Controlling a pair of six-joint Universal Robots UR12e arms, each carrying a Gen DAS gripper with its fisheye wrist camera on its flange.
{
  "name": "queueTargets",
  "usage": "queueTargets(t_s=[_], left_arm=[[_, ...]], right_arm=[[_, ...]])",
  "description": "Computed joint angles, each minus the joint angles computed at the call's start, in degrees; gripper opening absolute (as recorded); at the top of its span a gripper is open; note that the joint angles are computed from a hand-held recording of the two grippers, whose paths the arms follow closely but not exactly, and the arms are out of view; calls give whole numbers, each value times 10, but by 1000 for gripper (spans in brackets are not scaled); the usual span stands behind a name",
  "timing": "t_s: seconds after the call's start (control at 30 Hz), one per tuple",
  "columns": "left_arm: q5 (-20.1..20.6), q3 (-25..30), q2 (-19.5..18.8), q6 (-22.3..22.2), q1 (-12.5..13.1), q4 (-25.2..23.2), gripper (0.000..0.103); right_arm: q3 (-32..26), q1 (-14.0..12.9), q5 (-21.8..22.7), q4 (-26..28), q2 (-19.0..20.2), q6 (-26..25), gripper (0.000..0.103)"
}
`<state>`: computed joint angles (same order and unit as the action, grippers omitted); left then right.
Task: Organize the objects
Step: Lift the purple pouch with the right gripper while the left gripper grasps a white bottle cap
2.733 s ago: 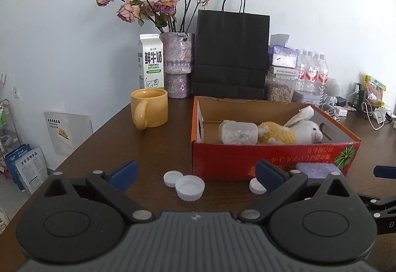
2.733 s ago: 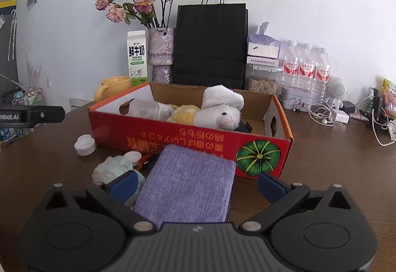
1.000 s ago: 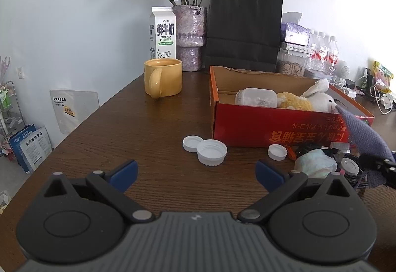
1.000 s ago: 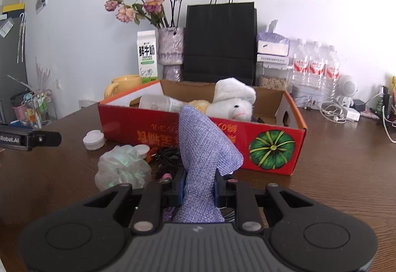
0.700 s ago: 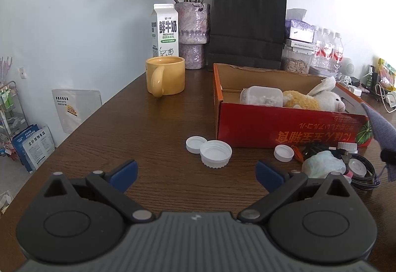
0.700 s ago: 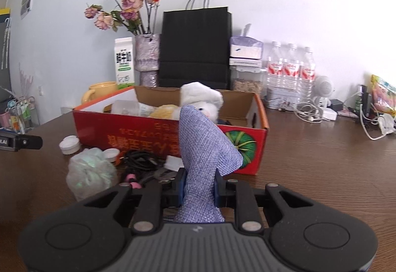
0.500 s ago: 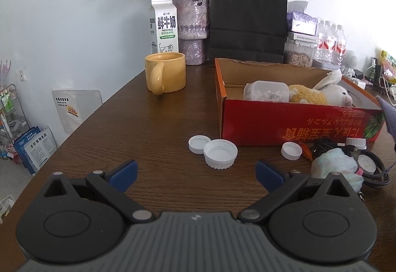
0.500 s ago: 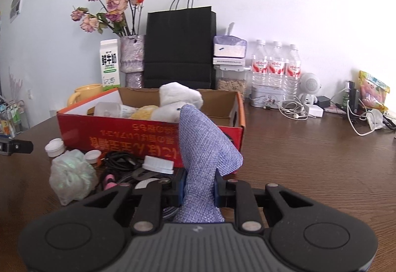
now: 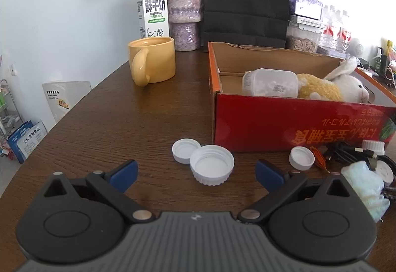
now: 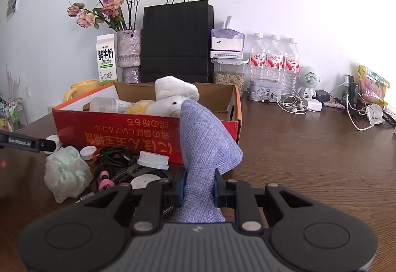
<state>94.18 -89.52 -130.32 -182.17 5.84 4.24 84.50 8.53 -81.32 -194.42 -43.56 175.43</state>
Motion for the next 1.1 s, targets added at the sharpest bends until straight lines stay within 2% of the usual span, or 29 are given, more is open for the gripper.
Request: queueTargets(t_s=[0.1, 0.17, 0.23, 0.3, 0.4, 0.6, 0.97, 1.1], left_arm=[[-3, 3, -2, -8, 0, 1, 103], [-1, 5, -3, -8, -2, 1, 95], [-8, 8, -4, -11, -1, -6, 77], [-10, 11, -5, -15, -2, -14, 69], [-21, 10, -4, -17, -1, -19, 41], [-22, -3, -2, -19, -3, 21, 41], [-7, -20, 4, -26, -7, 51, 41], [-18, -29, 10, -27, -7, 68, 41]], right_arm=[[-1, 0, -1, 2, 0, 0, 20], [-1, 0, -1, 2, 0, 0, 20], [-1, 0, -2, 3, 0, -1, 20], [0, 0, -2, 4, 0, -1, 20], [-1, 0, -2, 4, 0, -2, 20], [-1, 0, -1, 4, 0, -2, 20], [-1, 0, -1, 2, 0, -2, 20], [-1, 0, -1, -2, 0, -3, 20]])
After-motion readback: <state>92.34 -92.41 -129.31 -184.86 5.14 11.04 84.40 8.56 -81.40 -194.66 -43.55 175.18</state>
